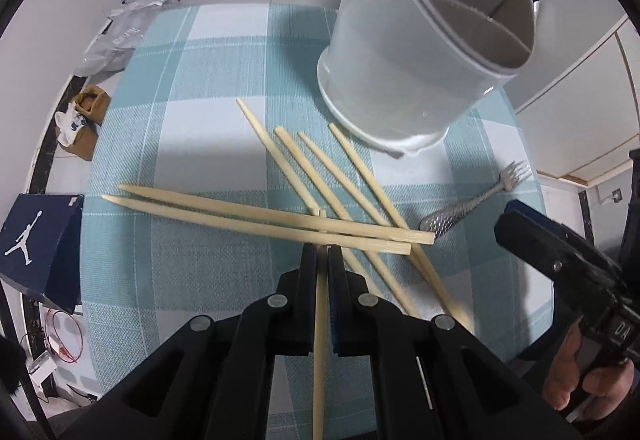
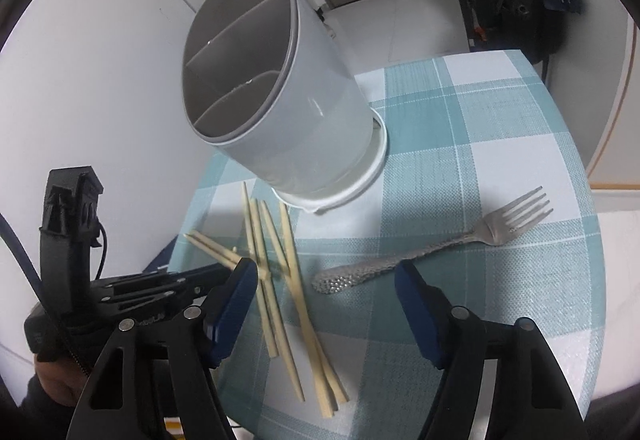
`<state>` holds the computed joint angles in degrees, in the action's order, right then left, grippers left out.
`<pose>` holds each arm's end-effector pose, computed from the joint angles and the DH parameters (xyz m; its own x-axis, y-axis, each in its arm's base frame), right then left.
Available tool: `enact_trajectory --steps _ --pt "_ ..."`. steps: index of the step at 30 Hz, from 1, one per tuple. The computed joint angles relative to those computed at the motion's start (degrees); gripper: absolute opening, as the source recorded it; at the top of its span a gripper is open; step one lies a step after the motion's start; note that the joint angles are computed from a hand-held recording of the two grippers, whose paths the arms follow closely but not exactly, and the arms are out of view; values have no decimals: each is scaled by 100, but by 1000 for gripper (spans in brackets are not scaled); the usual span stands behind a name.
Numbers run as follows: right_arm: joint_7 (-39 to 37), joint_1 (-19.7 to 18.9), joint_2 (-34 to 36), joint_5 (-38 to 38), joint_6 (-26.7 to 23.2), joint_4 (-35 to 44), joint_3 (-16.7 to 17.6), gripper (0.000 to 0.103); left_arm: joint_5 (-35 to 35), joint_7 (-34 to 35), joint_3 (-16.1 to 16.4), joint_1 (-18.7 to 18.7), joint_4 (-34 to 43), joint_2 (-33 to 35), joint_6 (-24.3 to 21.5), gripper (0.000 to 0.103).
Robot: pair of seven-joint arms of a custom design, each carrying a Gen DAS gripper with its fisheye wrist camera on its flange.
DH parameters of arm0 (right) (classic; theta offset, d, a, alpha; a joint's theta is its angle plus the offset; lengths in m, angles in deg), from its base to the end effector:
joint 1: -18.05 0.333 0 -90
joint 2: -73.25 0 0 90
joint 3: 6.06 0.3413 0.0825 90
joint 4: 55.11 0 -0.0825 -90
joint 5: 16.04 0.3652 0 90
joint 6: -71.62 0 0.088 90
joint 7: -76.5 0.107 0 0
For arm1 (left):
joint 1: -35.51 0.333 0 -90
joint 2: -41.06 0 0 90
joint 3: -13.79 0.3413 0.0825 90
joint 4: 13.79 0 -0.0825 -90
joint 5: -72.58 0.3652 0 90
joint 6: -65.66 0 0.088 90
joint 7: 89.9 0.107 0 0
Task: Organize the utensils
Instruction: 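Close the right tool on a wooden chopstick while the left tool holds its chopstick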
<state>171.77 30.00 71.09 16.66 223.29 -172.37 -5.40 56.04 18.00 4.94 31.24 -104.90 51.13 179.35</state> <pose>0.5573 0.1100 0.5596 -0.1159 -0.8401 -0.5299 -0.8226 0.3802 -0.4228 0.6058 -0.1511 0.5836 -0.4522 -0.8620 0.2291 -0.8782 0.3854 -0.2833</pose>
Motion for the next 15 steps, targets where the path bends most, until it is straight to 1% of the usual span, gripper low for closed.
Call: enact_trajectory --steps 2,3,5,7,8,10,11,13,14,15 --pt "-46 10 48 -38 -71 89 15 71 24 24 18 20 73 91 -39 2" --pt "-172 14 74 9 -118 135 20 71 24 38 21 31 105 123 -71 2" --pt "-556 29 186 154 -364 329 48 71 -12 113 37 81 169 208 -117 2" --pt "-810 35 301 63 -534 497 107 68 -86 132 36 117 211 250 -188 2" --pt "-986 41 369 -9 -631 592 144 67 -136 133 38 142 267 289 -261 2" --pt "-1187 57 519 -277 -826 802 214 60 -149 181 45 170 302 311 -255 2" --pt "-1282 54 582 -355 -907 888 246 59 -190 224 44 192 318 321 -263 2" --pt "-1557 39 714 -338 -1031 1028 318 55 -249 244 47 226 375 360 -309 2" --pt "-1701 17 798 -203 -1102 1104 357 54 -292 256 44 242 392 379 -333 2" --pt "-1829 -17 871 -46 -1190 1174 391 48 -359 268 41 267 433 411 -379 2"
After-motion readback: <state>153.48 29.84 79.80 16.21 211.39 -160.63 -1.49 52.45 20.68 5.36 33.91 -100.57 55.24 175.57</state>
